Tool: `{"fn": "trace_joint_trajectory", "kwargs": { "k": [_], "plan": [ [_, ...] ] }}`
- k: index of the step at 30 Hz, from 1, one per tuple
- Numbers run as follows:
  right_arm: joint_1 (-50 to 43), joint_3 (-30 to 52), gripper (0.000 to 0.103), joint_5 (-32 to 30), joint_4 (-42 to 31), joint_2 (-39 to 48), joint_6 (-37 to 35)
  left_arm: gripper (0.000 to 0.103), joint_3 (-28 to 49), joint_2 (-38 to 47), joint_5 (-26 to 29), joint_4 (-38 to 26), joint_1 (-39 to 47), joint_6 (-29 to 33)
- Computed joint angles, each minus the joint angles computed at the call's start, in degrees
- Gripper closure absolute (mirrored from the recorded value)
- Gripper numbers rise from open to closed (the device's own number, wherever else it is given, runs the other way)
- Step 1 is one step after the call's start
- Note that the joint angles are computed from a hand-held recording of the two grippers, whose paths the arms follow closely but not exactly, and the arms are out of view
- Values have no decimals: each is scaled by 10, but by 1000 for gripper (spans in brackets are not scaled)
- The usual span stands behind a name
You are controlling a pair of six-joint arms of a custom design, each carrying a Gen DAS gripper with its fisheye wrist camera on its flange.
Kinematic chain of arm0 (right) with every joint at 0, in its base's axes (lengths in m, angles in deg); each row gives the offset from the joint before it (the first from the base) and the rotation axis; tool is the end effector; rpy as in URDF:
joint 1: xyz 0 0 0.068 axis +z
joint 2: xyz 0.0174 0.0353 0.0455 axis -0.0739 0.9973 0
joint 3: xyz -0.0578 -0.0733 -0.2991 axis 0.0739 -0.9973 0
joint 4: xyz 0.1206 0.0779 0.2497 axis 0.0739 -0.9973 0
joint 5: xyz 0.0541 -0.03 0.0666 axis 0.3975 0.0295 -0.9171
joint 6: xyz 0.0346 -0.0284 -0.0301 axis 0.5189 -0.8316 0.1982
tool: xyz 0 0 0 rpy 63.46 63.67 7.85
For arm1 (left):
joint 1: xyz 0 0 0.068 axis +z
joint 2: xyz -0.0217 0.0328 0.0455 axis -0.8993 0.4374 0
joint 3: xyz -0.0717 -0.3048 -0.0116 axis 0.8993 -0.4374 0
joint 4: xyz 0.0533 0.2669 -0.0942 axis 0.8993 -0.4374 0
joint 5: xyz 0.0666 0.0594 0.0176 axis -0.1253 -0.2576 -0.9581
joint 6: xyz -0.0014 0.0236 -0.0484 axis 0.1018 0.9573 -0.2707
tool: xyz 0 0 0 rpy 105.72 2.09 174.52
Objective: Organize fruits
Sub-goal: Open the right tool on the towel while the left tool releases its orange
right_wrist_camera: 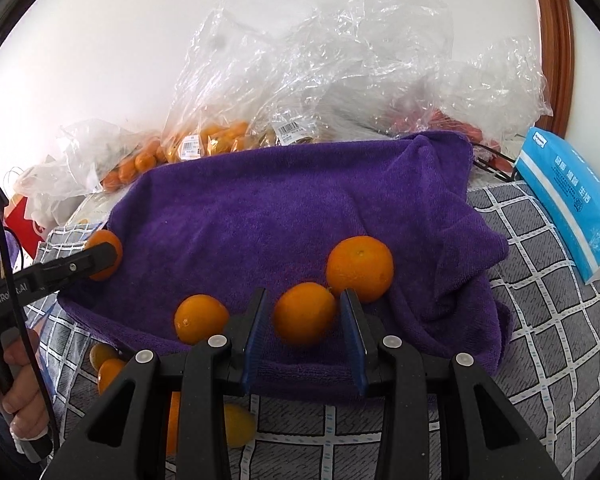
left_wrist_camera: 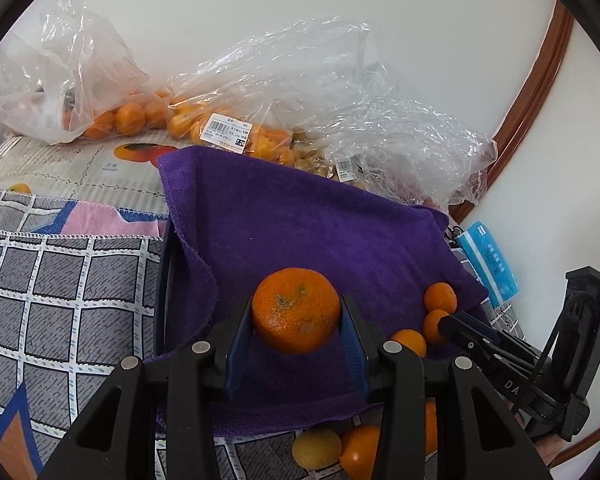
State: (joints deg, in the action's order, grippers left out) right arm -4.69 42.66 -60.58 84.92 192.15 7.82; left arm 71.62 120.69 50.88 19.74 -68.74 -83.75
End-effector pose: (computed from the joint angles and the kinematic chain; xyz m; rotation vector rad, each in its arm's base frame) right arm 0.2453 -0.0017 0.0415 0.2257 2.2787 0.1040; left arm 0.3371 -0.0465 0.0465 0.3302 2.3056 -0.7084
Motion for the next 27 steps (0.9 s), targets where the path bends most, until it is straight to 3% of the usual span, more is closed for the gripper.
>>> {"fn": "trace_joint_trajectory", "kwargs": {
  "k": [19,27],
  "plan": [
    [-3,-33,59,20,80,-2,12,58,-8,4,-20,32,-10,-1],
    [-7,-50,59,19,143,15,16,55,-38,-9,-23,91,-7,-15]
  ]
}}
